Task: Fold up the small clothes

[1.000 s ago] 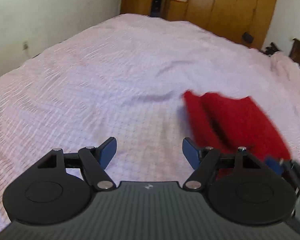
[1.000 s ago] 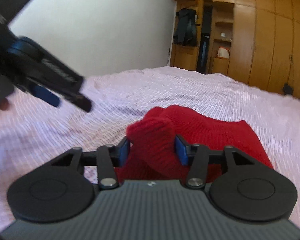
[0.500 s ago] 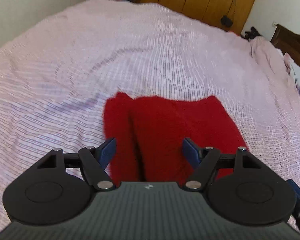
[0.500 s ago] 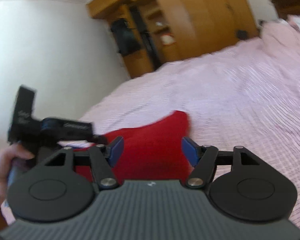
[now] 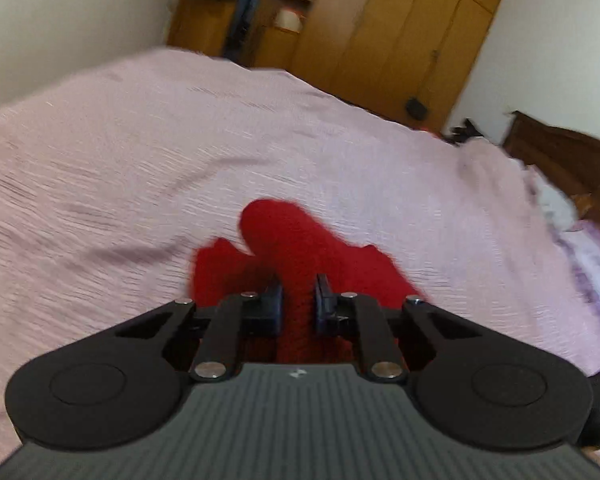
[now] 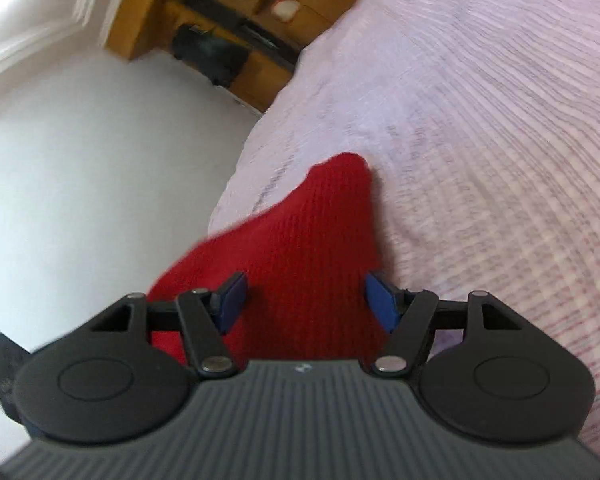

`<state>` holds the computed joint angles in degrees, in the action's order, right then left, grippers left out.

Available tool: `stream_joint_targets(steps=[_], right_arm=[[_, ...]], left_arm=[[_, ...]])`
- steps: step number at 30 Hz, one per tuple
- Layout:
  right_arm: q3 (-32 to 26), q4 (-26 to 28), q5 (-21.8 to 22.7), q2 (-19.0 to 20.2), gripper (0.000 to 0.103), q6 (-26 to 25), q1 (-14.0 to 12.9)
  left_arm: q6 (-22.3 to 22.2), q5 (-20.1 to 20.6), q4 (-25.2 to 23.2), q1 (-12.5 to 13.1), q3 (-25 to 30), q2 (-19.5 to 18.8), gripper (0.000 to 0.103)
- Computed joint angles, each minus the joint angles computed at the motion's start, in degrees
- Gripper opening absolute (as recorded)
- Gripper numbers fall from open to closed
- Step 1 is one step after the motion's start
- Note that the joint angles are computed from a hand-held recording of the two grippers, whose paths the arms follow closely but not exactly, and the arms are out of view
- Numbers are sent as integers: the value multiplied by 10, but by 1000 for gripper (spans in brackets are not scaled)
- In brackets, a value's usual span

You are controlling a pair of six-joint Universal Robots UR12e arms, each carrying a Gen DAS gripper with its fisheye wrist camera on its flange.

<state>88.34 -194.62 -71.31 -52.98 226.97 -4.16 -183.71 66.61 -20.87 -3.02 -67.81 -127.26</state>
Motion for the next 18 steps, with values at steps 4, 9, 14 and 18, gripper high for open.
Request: stream_joint_targets(steps=[4, 9, 14, 18], right_arm=[[-20, 40, -54, 1, 68, -105, 28], [-12, 52, -51, -3, 69, -144, 30], [-11, 59, -18, -3, 86, -91, 18], [-13, 61, 31, 5, 89, -34, 3]], left_arm=[[13, 45, -68, -1, 1, -5, 17], [14, 43, -55, 2, -8, -7, 22], [20, 75, -61, -3, -11, 3, 59], [-26, 29, -77, 10, -16, 5, 65]])
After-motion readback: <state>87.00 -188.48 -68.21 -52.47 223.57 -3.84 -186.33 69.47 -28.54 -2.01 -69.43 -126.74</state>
